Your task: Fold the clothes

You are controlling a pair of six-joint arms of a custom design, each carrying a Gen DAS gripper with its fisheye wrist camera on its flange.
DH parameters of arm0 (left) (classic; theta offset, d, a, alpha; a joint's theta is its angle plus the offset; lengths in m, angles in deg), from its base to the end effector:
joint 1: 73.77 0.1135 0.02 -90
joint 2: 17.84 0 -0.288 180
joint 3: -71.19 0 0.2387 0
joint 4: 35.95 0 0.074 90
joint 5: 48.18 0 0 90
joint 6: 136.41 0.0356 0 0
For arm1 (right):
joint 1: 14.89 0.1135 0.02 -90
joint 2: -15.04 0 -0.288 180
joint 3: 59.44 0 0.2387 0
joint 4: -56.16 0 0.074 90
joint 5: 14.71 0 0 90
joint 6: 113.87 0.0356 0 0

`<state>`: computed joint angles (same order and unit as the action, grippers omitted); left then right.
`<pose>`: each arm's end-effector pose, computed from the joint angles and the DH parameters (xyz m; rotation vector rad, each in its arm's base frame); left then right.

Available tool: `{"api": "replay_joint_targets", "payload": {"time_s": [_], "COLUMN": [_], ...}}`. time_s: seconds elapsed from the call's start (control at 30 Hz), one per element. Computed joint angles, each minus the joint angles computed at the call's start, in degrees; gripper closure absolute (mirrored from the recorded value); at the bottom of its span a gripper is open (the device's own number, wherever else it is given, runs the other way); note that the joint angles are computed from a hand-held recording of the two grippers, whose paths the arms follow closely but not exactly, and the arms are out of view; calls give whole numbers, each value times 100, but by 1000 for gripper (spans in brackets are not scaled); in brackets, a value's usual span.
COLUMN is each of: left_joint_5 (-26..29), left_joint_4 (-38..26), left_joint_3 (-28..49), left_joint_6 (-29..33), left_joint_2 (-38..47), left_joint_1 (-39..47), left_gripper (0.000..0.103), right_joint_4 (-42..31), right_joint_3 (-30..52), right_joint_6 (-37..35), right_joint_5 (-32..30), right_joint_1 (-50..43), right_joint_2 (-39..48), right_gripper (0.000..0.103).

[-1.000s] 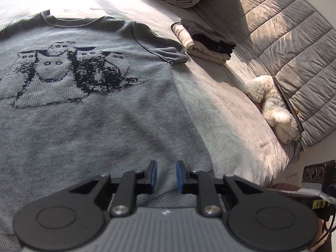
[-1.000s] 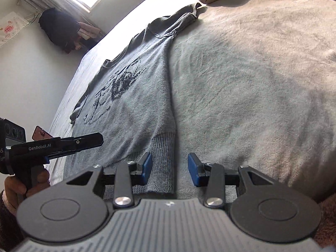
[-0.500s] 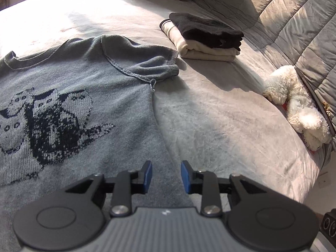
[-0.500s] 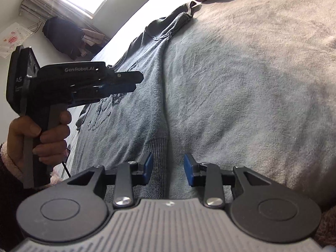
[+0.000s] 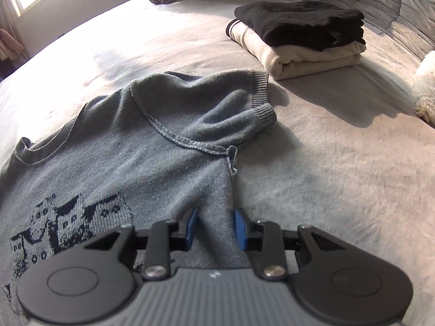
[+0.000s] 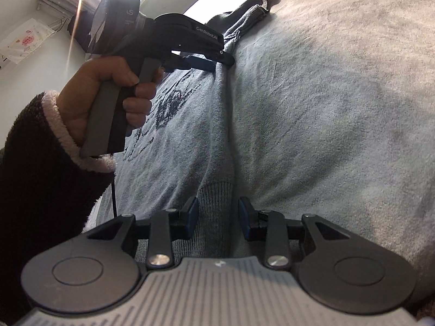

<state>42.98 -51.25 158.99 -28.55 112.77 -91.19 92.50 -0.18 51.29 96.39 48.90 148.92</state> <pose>0.4201 -0.1326 0.0769 0.7904 2.4610 -0.0233 0.1736 0.3237 0.0245 0.4425 2.3104 0.9105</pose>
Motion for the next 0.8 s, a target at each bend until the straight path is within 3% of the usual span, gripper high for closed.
{"api": "replay_joint_targets", "payload": {"time_s": [0.2, 0.27, 0.3, 0.37, 0.43, 0.47, 0.6, 0.67, 0.8], "left_joint_5": [-674, -905, -908, -820, -352, -64, 1470, 2171, 2594], "left_joint_4": [-412, -604, -657, -720, -730, -730, -640, -591, -637], "left_joint_3": [765, 1041, 1118, 1191, 1157, 1138, 1078, 1121, 1231], "left_joint_6": [17, -104, -173, -380, -664, -821, -1594, -1982, -2139], "left_joint_2": [383, 557, 596, 605, 516, 469, 378, 469, 756], "left_joint_1": [-476, -545, -539, -476, -306, -204, 387, 687, 868], "left_gripper": [73, 83, 95, 98, 99, 99, 99, 99, 98], "right_joint_4": [254, 366, 426, 510, 336, 188, -218, -794, -1618], "right_joint_3": [-59, -70, -71, -60, -38, -11, -24, 45, 351], "right_joint_6": [72, 137, 156, 157, 138, 128, 1, -1, -72], "right_joint_5": [-101, -156, -185, -235, -175, -127, 367, 645, 613], "right_joint_1": [-82, -128, -146, -178, -133, -110, 139, 275, 259], "right_joint_2": [51, 103, 133, 180, 129, 89, -215, -449, -522], "right_gripper": [71, 72, 72, 73, 84, 95, 95, 95, 94]}}
